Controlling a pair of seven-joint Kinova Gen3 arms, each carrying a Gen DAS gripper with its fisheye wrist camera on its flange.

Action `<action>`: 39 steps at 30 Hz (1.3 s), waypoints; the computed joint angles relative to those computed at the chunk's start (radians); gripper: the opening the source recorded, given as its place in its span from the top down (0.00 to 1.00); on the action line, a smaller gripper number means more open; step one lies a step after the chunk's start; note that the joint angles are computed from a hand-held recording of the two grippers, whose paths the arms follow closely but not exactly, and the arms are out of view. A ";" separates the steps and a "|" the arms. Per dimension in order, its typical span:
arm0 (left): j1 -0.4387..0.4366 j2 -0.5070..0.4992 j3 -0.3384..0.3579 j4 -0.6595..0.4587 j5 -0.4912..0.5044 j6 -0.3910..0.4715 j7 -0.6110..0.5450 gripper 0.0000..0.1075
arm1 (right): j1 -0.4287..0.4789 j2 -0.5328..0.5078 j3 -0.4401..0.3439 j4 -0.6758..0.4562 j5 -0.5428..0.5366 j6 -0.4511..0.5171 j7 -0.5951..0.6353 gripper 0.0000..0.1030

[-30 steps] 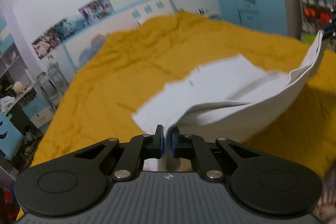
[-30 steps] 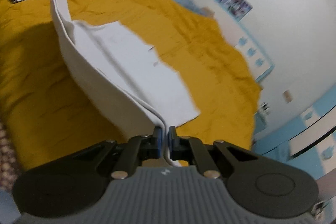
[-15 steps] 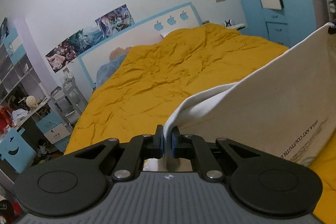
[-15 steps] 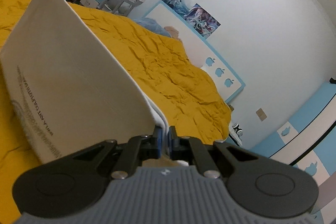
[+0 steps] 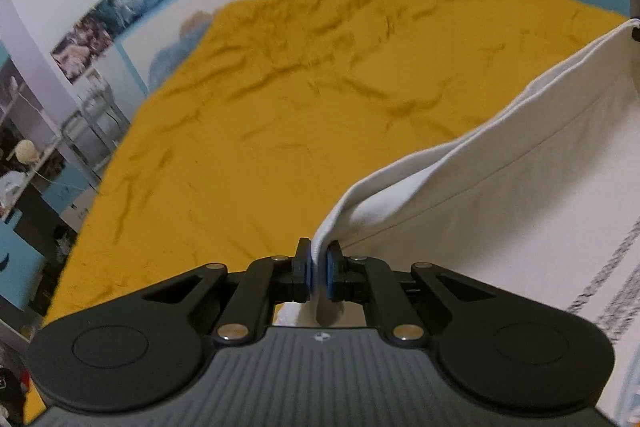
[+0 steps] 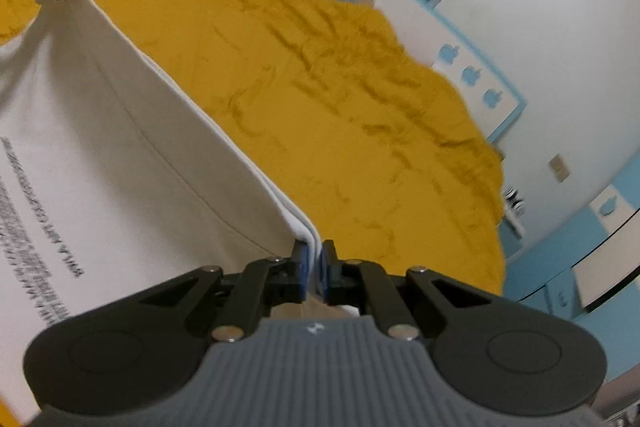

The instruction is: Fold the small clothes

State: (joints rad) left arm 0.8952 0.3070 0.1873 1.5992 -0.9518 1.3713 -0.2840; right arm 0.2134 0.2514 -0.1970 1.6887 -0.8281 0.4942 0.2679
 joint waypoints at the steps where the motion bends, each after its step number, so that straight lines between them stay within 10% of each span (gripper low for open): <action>1: -0.014 0.006 -0.004 0.015 0.005 -0.025 0.002 0.93 | -0.017 0.022 0.002 -0.001 0.009 -0.023 -0.012 1.00; 9: -0.048 0.037 -0.035 0.077 0.021 -0.130 0.069 0.84 | -0.066 0.163 -0.056 -0.039 0.121 -0.165 -0.162 0.99; 16: -0.042 -0.022 -0.038 0.153 -0.020 -0.131 0.215 0.60 | 0.099 0.160 -0.266 0.019 0.139 -0.279 -0.179 0.61; 24: -0.093 -0.233 0.044 0.289 0.023 -0.166 0.483 0.56 | 0.092 0.108 -0.078 -0.062 0.119 0.023 -0.501 0.55; 29: -0.105 -0.347 0.146 0.342 0.102 -0.181 0.590 0.56 | 0.212 0.046 -0.092 -0.052 0.185 0.226 -0.686 0.55; 39: -0.135 -0.424 0.345 0.339 0.252 -0.114 0.757 0.43 | 0.153 -0.109 0.250 0.057 0.113 0.517 -0.662 0.49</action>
